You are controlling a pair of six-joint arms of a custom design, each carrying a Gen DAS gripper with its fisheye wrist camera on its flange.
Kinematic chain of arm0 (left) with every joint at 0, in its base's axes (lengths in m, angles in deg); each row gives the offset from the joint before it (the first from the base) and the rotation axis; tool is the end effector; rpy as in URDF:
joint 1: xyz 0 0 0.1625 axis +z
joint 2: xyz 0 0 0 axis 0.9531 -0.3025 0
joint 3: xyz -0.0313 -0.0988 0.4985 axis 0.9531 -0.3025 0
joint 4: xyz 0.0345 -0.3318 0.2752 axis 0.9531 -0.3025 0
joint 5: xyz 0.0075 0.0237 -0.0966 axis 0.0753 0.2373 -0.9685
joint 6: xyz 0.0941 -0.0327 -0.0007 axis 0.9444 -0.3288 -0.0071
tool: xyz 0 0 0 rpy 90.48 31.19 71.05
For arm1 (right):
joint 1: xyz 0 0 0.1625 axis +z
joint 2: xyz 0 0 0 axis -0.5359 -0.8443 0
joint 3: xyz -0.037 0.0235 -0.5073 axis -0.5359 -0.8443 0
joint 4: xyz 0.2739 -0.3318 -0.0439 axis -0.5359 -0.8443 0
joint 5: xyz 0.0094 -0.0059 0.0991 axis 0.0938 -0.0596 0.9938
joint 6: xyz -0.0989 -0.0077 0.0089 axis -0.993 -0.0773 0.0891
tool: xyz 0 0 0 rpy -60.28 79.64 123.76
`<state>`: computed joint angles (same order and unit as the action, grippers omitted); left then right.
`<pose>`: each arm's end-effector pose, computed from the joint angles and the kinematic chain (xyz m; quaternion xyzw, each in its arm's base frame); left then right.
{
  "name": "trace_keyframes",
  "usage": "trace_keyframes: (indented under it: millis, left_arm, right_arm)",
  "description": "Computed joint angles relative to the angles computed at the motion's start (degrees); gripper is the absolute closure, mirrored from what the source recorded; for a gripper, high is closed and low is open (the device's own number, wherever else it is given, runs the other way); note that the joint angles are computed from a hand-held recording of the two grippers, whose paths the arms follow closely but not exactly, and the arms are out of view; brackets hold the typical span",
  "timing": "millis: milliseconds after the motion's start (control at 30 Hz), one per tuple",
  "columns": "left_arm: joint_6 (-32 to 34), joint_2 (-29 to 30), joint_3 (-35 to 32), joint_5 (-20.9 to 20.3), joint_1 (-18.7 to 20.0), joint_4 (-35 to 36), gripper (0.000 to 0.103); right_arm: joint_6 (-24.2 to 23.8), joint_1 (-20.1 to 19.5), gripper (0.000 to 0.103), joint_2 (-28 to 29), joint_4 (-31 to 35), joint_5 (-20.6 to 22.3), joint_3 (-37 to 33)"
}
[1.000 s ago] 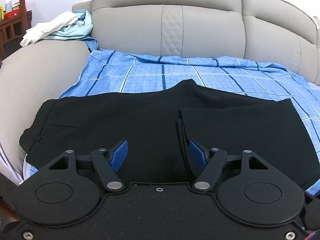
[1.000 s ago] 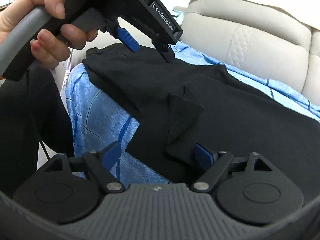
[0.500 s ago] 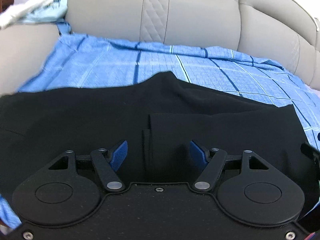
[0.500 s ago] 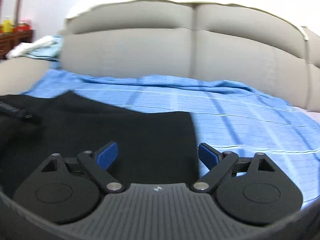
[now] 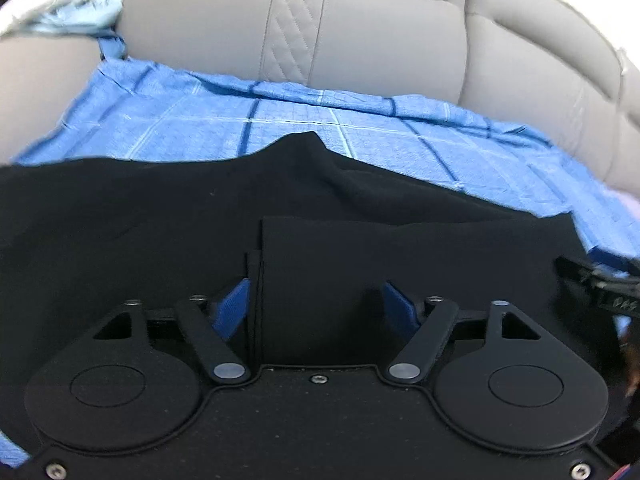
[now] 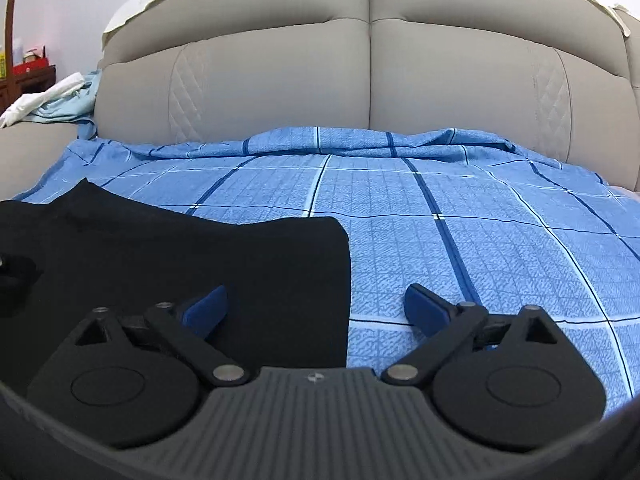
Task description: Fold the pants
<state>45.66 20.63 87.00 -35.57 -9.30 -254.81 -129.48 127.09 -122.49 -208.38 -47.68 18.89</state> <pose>-0.0579 -0.5911 0.2446 0.0250 0.8392 -0.4146 0.3510 0.1697 -0.6709 0.0943 0.3436 -0.8415 0.3533 0.2215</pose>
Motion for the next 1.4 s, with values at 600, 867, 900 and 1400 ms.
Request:
trace_keyframes:
  millis: [600,867,900,1400]
  left_arm:
    - [8.1,4.4,-3.0,4.8,-1.4,-12.3,0.098]
    - [8.5,4.6,-5.5,3.4,-1.5,-8.9,0.097]
    - [7.0,4.3,-5.3,4.1,-1.7,-7.0,0.095]
    - [-18.6,-7.8,1.3,-3.4,-0.2,17.6,0.033]
  right_arm:
    - [1.4,0.3,0.078,-0.3,3.2,1.1,-2.1]
    - [7.6,-0.4,0.088,-0.5,3.1,3.0,-3.0]
    - [7.5,-0.4,0.087,-0.2,3.0,2.6,-3.1]
    - [3.0,0.8,0.043,1.6,-5.1,0.3,-2.0]
